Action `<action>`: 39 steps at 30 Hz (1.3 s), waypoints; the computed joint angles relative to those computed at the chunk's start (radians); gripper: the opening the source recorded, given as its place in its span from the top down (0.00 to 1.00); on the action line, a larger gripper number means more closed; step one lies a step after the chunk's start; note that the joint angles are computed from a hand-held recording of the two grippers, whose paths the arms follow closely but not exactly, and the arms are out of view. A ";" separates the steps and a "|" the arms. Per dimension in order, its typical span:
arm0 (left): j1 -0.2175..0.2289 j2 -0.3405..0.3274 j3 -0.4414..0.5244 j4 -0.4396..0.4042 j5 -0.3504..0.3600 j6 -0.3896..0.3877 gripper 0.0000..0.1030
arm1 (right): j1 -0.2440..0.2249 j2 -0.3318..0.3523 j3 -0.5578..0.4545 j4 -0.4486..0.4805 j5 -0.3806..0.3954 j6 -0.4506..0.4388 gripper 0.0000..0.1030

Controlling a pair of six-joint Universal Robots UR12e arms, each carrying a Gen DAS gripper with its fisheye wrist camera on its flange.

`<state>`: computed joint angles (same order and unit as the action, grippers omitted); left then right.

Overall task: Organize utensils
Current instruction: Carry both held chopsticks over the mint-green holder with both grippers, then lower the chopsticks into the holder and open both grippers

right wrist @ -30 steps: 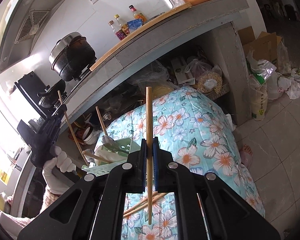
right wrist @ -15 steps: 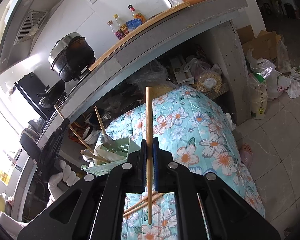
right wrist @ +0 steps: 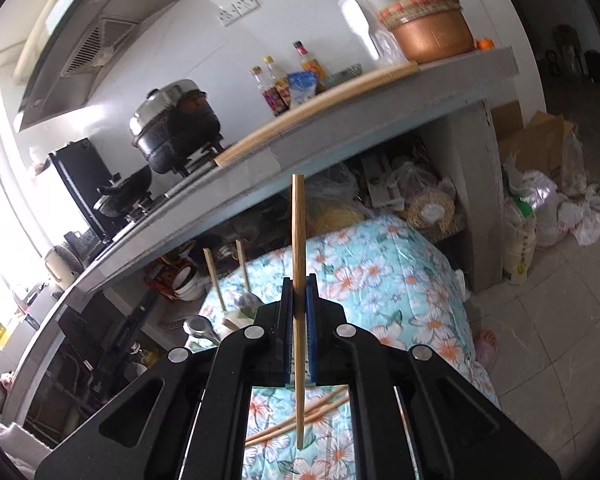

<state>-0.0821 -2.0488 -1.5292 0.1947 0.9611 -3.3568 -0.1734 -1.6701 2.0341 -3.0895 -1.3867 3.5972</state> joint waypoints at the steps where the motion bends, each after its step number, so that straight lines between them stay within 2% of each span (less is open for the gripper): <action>1: 0.003 0.005 -0.008 -0.003 0.000 0.006 0.55 | 0.001 -0.001 -0.008 -0.009 0.008 -0.009 0.94; 3: 0.009 0.017 -0.027 -0.016 0.000 0.016 0.49 | 0.001 0.002 -0.028 -0.023 0.036 -0.025 0.94; 6: 0.018 0.036 -0.058 -0.041 0.002 0.037 0.47 | 0.001 0.021 -0.076 -0.034 0.086 -0.048 0.94; 12: 0.033 0.075 -0.120 -0.059 0.013 0.102 0.43 | 0.031 0.120 -0.223 -0.052 0.168 -0.095 0.94; 17: 0.045 0.097 -0.154 -0.079 0.026 0.137 0.41 | 0.076 0.224 -0.335 -0.024 0.137 -0.132 0.94; 22: 0.055 0.106 -0.163 -0.098 0.044 0.142 0.41 | 0.115 0.298 -0.397 0.042 0.095 -0.174 0.94; 24: 0.056 0.105 -0.163 -0.099 0.050 0.142 0.41 | 0.131 0.315 -0.405 0.052 0.063 -0.203 0.94; 32: 0.058 0.098 -0.155 -0.116 0.047 0.146 0.41 | 0.151 0.353 -0.403 0.121 0.052 -0.232 0.94; 39: 0.056 0.094 -0.149 -0.131 0.041 0.156 0.41 | 0.159 0.355 -0.401 0.208 0.056 -0.255 0.91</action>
